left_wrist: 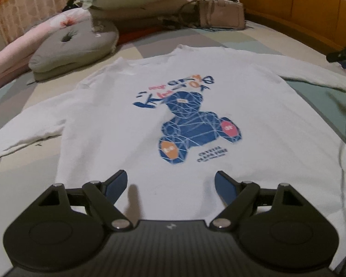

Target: Fold clothes

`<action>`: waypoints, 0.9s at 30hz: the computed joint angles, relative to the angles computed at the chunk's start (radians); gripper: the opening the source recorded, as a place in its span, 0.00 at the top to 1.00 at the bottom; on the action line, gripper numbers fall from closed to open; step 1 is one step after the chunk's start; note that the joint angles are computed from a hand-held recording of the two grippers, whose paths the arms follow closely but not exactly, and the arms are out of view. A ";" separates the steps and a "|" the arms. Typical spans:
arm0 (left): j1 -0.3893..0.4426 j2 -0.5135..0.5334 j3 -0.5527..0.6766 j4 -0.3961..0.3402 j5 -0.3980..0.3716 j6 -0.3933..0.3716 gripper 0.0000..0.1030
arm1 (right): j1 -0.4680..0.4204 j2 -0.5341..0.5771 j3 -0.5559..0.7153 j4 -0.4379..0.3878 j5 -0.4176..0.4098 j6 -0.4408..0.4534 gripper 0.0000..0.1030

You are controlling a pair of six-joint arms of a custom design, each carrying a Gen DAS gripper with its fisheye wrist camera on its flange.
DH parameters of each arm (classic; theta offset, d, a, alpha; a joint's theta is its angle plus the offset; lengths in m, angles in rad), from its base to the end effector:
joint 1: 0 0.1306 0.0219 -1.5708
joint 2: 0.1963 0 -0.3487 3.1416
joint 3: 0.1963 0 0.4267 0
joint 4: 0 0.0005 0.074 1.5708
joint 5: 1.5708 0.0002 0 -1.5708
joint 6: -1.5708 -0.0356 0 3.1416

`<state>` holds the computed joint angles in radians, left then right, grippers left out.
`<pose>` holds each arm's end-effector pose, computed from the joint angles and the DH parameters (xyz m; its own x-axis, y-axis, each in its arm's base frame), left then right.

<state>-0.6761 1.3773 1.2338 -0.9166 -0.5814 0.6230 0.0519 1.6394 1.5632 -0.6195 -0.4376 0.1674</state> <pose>0.3986 -0.2953 0.3277 -0.7356 -0.0350 -0.6765 -0.1424 0.9843 0.1039 0.6185 0.0467 0.3664 -0.5692 -0.1807 -0.8021 -0.4733 0.8697 0.1399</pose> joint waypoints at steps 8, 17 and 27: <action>0.007 -0.030 -0.031 -0.031 0.014 0.078 0.19 | 0.201 0.063 0.035 0.022 -0.153 0.133 0.00; 0.025 -0.075 -0.084 -0.007 0.036 0.095 0.17 | 0.210 0.097 0.029 -0.120 0.011 0.143 0.00; 0.036 -0.066 -0.080 0.018 0.039 0.080 0.16 | 0.100 0.152 0.119 -0.131 -0.201 -0.228 0.00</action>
